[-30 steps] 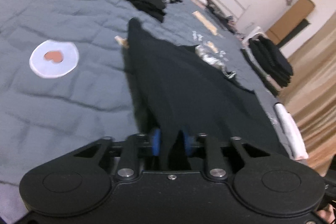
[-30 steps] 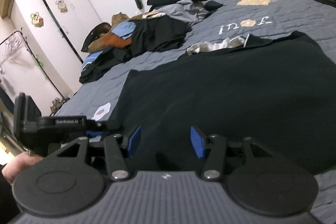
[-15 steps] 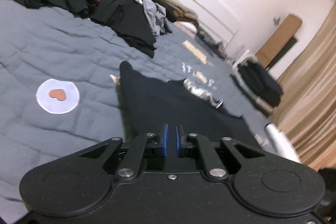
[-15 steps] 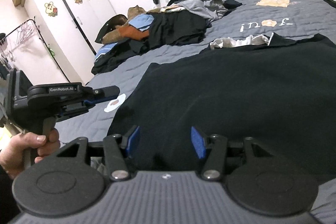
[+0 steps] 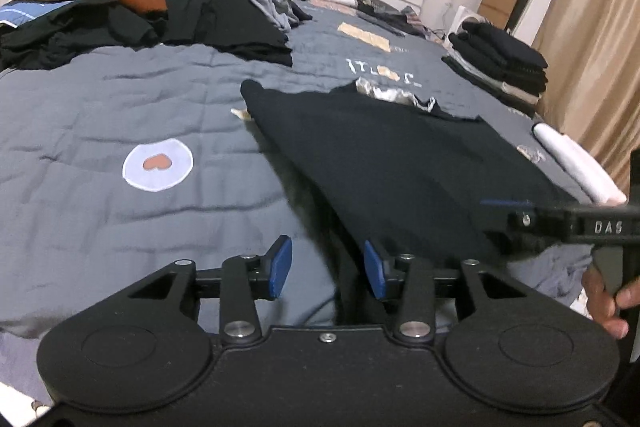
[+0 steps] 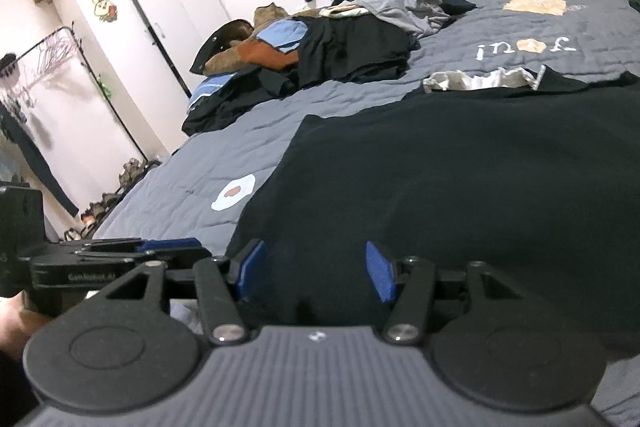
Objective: Fold clothes
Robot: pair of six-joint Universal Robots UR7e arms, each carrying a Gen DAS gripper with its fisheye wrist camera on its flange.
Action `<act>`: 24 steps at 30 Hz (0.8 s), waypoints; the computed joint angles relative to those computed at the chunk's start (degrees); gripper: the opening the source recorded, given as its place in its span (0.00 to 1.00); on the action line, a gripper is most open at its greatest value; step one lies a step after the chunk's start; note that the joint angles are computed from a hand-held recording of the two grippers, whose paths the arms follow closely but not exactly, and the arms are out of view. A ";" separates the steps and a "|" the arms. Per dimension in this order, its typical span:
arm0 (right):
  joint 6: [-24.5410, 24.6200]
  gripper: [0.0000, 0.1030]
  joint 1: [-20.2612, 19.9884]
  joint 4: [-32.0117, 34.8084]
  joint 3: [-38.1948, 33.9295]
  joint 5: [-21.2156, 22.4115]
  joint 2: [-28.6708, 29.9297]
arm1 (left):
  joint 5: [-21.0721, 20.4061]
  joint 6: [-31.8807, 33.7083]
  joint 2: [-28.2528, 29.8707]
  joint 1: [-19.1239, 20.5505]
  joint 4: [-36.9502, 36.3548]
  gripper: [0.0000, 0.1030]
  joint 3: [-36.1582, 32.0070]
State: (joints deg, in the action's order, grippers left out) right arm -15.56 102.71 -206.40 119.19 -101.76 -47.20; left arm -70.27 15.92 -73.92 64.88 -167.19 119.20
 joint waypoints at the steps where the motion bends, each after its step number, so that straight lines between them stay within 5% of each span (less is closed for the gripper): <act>1: -0.31 0.54 0.19 0.10 -0.22 0.18 0.21 | 0.47 0.28 -0.01 -0.03 0.11 0.39 0.21; 9: -1.22 0.55 1.99 4.39 -4.02 0.69 1.65 | 2.24 4.64 1.10 -0.72 -0.71 0.39 2.07; 24: -2.29 0.56 4.81 26.09 -16.14 -3.77 6.27 | 1.42 8.49 1.84 -1.59 -1.69 0.39 3.29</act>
